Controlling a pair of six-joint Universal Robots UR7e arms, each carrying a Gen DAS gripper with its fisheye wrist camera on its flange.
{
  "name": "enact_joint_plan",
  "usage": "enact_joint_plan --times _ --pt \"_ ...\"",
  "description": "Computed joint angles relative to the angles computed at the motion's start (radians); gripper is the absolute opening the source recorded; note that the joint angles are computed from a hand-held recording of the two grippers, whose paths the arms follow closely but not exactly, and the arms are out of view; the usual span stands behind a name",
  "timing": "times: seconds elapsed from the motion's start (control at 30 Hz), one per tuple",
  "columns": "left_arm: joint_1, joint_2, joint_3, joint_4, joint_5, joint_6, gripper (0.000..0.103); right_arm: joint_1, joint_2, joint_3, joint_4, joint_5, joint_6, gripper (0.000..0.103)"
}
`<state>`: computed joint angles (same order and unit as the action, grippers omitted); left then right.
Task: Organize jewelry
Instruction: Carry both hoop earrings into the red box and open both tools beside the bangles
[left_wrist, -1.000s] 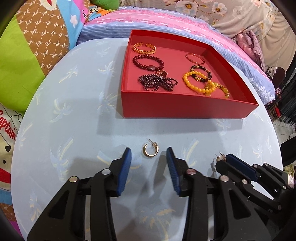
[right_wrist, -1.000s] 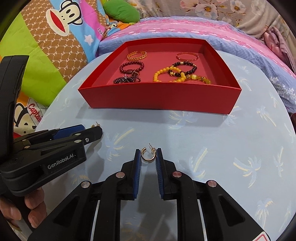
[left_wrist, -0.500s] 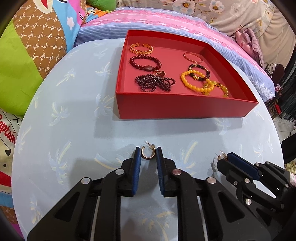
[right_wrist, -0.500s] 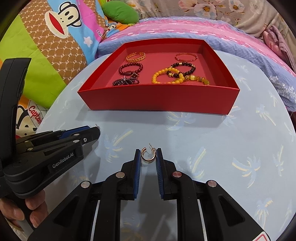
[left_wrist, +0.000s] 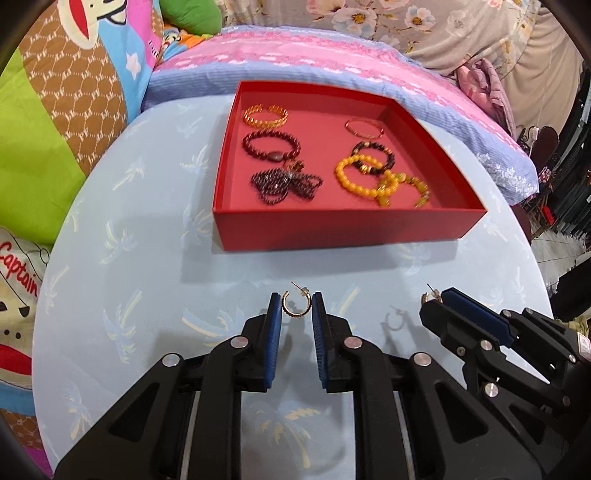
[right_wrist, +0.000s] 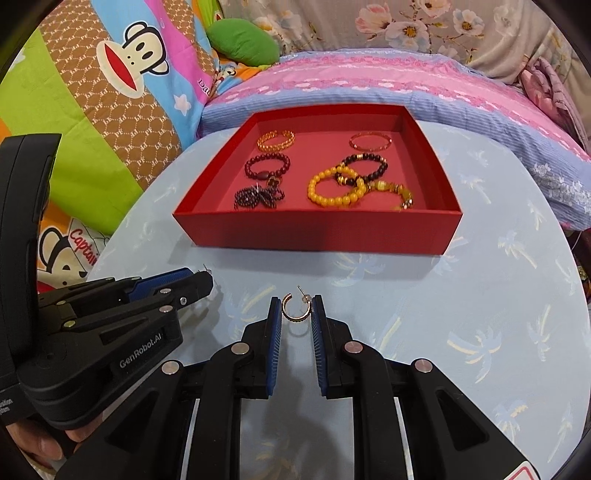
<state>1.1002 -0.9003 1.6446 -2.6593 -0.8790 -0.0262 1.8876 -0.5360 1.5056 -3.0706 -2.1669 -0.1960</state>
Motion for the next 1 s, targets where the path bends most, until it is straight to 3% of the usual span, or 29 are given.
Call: enact_joint_plan --times 0.37,1.0 --pt "-0.024 0.038 -0.079 -0.031 -0.014 0.062 0.016 0.005 0.004 -0.08 -0.016 0.011 -0.041 0.016" --pt "0.006 0.258 -0.444 0.028 -0.009 0.179 0.016 -0.041 0.148 -0.441 0.106 0.008 -0.094 0.016"
